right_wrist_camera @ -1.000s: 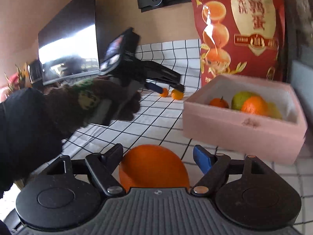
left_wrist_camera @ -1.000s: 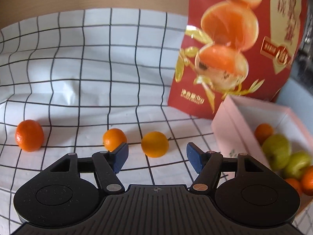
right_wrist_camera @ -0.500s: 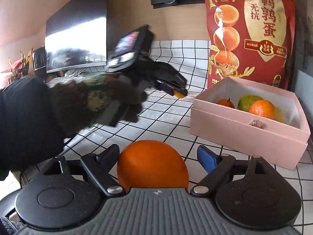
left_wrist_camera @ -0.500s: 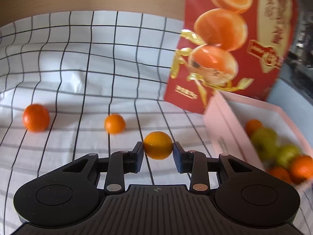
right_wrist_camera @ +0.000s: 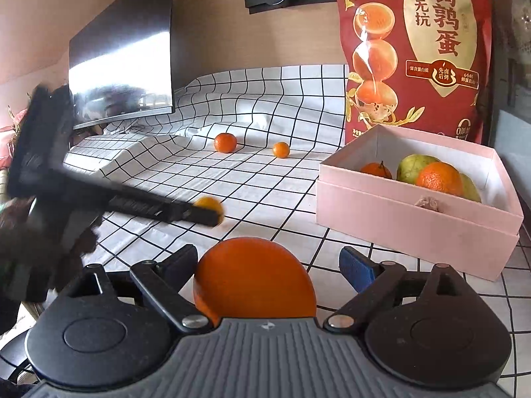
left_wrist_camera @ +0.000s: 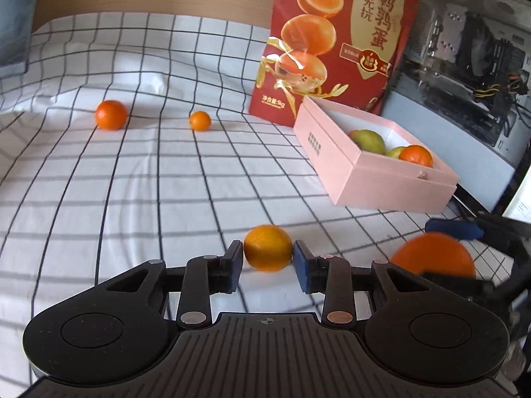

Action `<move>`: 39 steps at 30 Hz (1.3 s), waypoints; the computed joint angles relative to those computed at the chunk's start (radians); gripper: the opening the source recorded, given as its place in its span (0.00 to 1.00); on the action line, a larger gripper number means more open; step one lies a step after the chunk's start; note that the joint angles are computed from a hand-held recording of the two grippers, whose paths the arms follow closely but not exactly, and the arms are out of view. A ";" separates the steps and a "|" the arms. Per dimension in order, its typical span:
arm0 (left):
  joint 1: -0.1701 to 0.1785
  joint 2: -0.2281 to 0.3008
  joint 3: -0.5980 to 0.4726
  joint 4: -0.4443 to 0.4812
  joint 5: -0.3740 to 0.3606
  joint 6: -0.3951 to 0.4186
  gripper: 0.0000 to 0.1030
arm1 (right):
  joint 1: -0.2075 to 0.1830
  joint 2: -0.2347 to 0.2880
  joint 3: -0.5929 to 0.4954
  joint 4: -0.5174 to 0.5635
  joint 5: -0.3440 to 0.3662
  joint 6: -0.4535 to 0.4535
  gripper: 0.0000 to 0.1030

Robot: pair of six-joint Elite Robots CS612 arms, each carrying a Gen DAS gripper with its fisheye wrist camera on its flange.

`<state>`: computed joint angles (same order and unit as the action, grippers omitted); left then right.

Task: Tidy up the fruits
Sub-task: 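Grasp a small mandarin with the left tool while the right tool holds the orange, then carry the mandarin in the left tool and orange in the right tool toward the pink box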

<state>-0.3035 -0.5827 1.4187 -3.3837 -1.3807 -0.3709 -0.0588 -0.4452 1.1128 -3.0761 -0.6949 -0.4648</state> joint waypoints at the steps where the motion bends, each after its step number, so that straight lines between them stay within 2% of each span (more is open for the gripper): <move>1: 0.002 0.001 0.003 -0.005 -0.009 -0.017 0.37 | 0.000 -0.001 0.000 0.005 0.000 -0.002 0.90; 4: 0.008 0.005 0.002 -0.028 -0.018 -0.058 0.38 | 0.002 -0.003 -0.001 0.020 -0.005 -0.006 0.91; 11: 0.000 0.009 -0.008 -0.012 0.008 -0.078 0.40 | 0.002 -0.008 -0.004 0.077 -0.003 -0.034 0.94; 16: 0.002 0.017 -0.016 -0.027 0.005 -0.122 0.40 | -0.001 -0.008 0.003 0.054 0.001 -0.005 0.94; 18: -0.002 0.017 -0.017 -0.021 0.023 -0.126 0.40 | -0.001 -0.010 -0.003 0.098 0.009 -0.021 0.94; 23: -0.011 0.017 -0.023 -0.003 0.067 -0.134 0.40 | 0.002 -0.020 -0.030 0.322 0.032 -0.141 0.94; 26: -0.019 0.017 -0.026 0.011 0.104 -0.148 0.40 | 0.005 -0.024 -0.041 0.408 0.029 -0.196 0.94; 31: -0.038 0.018 -0.038 0.046 0.178 -0.169 0.41 | 0.003 -0.025 -0.038 0.401 0.034 -0.186 0.94; 35: -0.050 0.025 -0.076 0.123 0.228 -0.138 0.43 | 0.004 -0.024 -0.049 0.441 0.035 -0.199 0.94; 39: -0.049 0.028 -0.094 0.157 0.239 -0.154 0.42 | 0.006 -0.026 -0.053 0.470 0.029 -0.218 0.95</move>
<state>-0.3528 -0.5549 1.3249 -3.2267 -1.1422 -0.5249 -0.0533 -0.4713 1.0599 -2.6065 -0.6655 -0.6823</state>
